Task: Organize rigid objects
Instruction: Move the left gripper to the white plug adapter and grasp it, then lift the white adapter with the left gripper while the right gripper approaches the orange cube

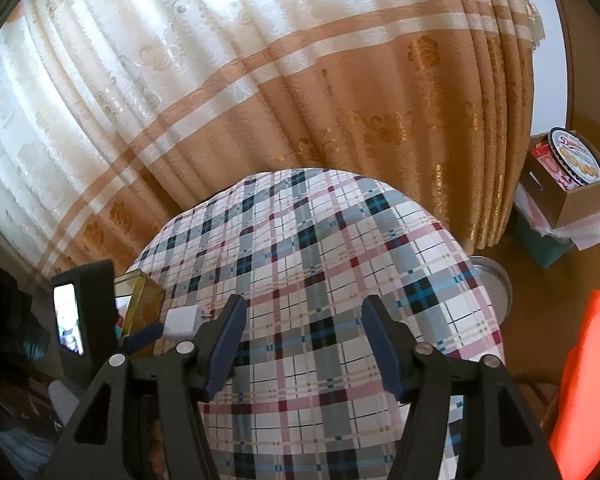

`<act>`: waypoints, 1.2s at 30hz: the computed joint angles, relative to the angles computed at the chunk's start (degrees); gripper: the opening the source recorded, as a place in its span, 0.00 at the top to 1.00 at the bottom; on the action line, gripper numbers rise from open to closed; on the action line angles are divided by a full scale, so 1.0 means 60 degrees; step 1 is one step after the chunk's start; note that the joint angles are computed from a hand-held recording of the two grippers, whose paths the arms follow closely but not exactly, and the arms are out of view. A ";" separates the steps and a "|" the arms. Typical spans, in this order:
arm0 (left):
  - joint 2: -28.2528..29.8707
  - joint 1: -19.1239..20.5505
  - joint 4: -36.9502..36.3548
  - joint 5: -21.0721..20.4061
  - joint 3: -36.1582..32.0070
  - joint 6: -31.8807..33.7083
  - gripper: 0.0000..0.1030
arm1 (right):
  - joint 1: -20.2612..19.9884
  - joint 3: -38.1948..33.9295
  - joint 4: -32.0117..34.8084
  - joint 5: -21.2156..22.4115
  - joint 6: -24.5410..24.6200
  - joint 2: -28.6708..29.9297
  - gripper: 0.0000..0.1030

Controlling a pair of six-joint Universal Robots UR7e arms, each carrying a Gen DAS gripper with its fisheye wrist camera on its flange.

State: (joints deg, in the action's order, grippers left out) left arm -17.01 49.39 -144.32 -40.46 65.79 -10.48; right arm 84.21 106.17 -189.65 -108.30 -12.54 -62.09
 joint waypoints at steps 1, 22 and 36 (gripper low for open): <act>0.0068 0.0045 0.0148 0.0009 -0.0143 -0.0188 0.11 | -0.0016 0.0011 0.0003 0.0002 0.0005 -0.0013 0.39; -0.0847 0.0095 -0.1466 -0.1325 0.1464 -0.0054 0.33 | -0.0290 0.0597 -0.0408 0.0095 -0.0203 -0.0268 0.39; -0.2055 -0.0503 -0.2791 -0.0943 0.3710 0.0451 0.33 | -0.0630 0.2375 -0.0926 0.1163 -0.2367 -0.1138 0.39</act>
State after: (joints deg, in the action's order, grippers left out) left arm -29.34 46.37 -161.07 -46.12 88.05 -7.78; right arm 80.43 120.42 -195.21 -101.32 -26.74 -68.91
